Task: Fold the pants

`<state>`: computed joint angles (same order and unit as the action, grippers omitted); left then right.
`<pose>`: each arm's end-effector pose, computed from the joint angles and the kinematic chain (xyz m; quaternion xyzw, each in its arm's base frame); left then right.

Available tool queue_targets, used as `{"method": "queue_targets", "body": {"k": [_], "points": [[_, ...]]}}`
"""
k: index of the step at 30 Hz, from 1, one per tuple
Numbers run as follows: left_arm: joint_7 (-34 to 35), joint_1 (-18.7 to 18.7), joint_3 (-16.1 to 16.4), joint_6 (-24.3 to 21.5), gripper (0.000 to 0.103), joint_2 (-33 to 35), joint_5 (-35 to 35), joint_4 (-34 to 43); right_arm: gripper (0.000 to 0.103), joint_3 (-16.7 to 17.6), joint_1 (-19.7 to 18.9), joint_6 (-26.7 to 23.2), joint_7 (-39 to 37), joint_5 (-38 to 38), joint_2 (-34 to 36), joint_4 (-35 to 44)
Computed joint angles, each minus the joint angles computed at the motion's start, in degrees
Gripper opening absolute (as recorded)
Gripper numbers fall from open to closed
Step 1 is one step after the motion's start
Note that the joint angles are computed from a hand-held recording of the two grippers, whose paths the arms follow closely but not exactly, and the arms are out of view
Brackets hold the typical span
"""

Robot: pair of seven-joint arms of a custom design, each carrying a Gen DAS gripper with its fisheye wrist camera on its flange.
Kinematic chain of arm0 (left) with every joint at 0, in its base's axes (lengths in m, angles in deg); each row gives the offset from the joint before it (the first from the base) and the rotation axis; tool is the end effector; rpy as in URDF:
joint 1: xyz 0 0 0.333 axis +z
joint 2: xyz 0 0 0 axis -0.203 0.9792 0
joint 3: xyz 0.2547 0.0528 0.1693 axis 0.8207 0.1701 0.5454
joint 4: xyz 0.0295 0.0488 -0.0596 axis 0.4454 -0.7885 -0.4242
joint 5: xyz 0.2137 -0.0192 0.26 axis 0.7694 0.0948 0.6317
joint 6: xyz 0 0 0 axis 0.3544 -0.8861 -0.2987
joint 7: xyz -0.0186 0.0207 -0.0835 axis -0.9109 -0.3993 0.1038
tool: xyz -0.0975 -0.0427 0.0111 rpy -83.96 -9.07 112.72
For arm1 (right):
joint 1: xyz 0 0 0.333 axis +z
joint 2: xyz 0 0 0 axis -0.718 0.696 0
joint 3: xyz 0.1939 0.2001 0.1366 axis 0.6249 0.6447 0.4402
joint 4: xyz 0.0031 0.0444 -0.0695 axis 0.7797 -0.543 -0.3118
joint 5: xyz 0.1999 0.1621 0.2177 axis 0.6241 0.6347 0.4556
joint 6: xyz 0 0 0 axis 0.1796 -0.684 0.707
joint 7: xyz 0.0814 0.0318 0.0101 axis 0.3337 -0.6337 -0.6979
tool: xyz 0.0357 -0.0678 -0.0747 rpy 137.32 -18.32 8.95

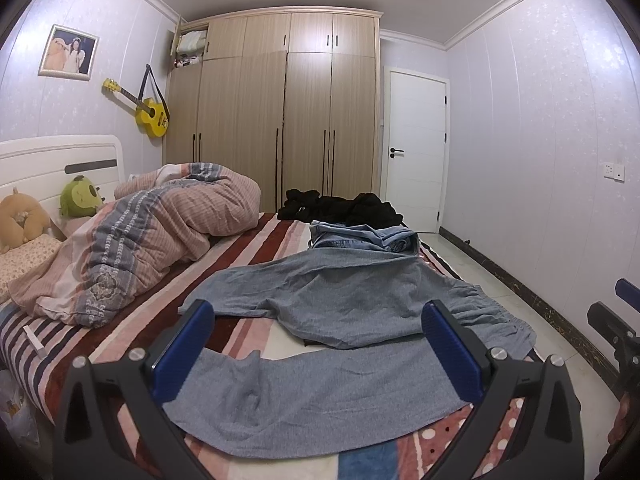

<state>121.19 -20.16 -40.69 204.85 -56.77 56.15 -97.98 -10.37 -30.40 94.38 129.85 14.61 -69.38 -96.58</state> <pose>0.5069 -0.2016 0.7456 -0.5688 0.5656 -0.4371 0.4068 0.4507 0.2511 0.7471 -0.5901 0.5156 -0.4515 0.4267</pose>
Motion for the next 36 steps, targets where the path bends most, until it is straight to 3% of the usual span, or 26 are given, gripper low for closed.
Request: {"method": "queue_targets", "body": {"k": [2,7,9,11,14,17,19,22,26,30,33,34,36], "points": [[1.2,0.3,0.3,1.3,0.102,0.1,-2.0,-0.5,0.103,-0.2,0.0,0.6,0.1,0.7,0.1,-0.1],[0.8,2.1,1.9,-0.1,0.102,1.1,-5.7,-1.7,0.103,-2.7,-0.9,5.1,-4.5,12.1,1.0,-2.9],[2.0,3.8,3.0,-1.4,0.102,2.0,-11.2,-3.1,0.103,-3.4,-1.5,2.8,-6.0,16.7,2.3,-3.2],[1.9,5.3,4.0,-4.1,0.102,3.2,-15.8,-4.1,0.103,-4.6,-1.8,0.8,-8.4,22.7,4.0,-3.9],[3.3,7.9,5.2,-8.3,0.102,5.2,-22.5,-5.9,0.103,-6.7,-2.6,2.5,-14.6,37.6,6.5,-6.7],[3.0,9.8,6.2,-10.0,0.102,6.5,-25.4,-8.5,0.103,-7.8,-3.6,4.7,-22.1,52.8,9.3,-8.4],[4.4,11.4,6.3,-8.7,0.102,7.0,-29.4,-10.6,0.101,-8.3,-3.8,5.9,-24.2,57.6,11.2,-8.2],[10.1,14.7,5.4,-2.0,0.102,7.9,-41.1,-14.7,0.101,-10.4,-2.6,8.9,-23.4,56.2,14.2,-5.9],[12.5,15.5,5.2,-1.6,0.102,10.4,-44.8,-12.4,0.100,-13.0,-2.1,7.1,-20.9,55.9,20.3,2.3],[14.5,16.4,4.4,-2.4,0.097,15.2,-47.1,-6.0,0.082,-16.7,-1.4,5.0,-16.2,55.0,24.5,7.8],[11.6,15.4,5.7,-4.5,0.085,18.9,-44.8,-0.2,0.079,-20.7,0.3,5.7,-8.6,51.2,26.6,10.0],[10.6,15.1,6.2,-5.7,0.076,19.7,-43.5,1.4,0.079,-21.3,0.4,6.1,-6.9,50.8,27.1,10.5],[8.8,14.5,7.0,-7.7,0.055,21.1,-41.1,4.2,0.065,-22.4,0.5,5.4,-3.7,50.0,28.2,12.3]]}}
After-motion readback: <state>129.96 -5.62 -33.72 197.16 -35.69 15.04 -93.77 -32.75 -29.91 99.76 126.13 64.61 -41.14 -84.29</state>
